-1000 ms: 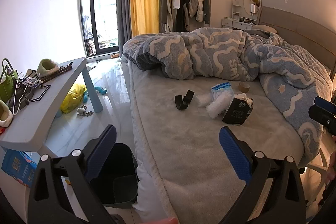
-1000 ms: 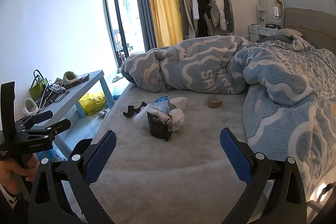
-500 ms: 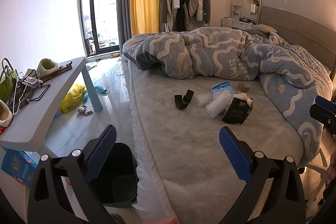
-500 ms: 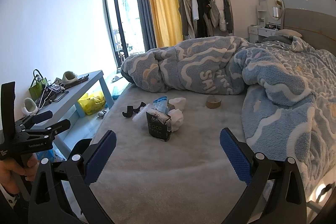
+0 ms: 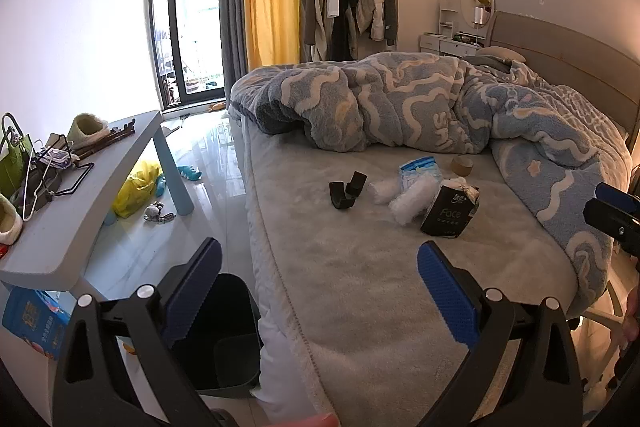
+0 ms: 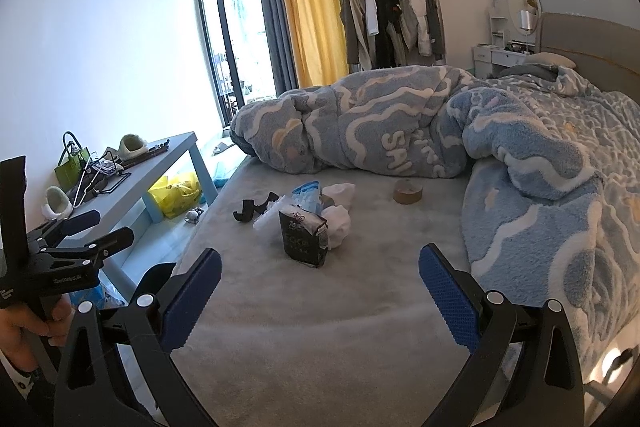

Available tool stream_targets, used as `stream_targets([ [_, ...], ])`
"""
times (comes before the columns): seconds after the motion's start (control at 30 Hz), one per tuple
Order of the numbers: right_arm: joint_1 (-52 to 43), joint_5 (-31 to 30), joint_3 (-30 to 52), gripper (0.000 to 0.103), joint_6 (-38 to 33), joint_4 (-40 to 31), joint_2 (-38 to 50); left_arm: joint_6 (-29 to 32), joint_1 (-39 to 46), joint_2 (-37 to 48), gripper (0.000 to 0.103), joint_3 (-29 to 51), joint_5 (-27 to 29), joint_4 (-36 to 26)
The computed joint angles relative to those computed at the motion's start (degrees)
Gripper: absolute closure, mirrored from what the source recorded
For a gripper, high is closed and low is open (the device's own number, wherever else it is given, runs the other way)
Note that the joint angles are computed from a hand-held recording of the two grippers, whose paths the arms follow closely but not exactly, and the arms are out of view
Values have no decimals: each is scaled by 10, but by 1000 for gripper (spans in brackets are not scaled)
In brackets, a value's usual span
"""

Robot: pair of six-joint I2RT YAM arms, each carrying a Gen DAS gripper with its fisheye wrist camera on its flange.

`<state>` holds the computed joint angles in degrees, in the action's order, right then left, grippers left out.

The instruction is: Collect trash

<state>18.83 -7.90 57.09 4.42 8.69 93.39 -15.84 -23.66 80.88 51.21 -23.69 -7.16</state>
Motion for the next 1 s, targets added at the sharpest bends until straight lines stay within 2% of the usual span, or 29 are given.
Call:
stream_targets([
  [0.27, 14, 24, 21, 3, 20, -16, 19, 10, 8, 10, 3, 4, 19, -3],
  [0.57, 9, 41, 44, 3, 126, 1, 59, 19, 47, 25, 3, 16, 78, 2],
  [0.63, 12, 43, 58, 3, 131, -6, 69, 28, 55, 27, 4, 17, 102, 5],
  [0.77, 25, 48, 103, 3, 125, -31, 100, 46, 65, 30, 4, 20, 114, 20],
  [0.87, 31, 41, 136, 10, 117, -54, 128, 59, 83, 44, 4, 35, 139, 22],
  [1.0, 40, 49, 169, 11, 106, -74, 161, 70, 101, 69, 4, 58, 170, 20],
])
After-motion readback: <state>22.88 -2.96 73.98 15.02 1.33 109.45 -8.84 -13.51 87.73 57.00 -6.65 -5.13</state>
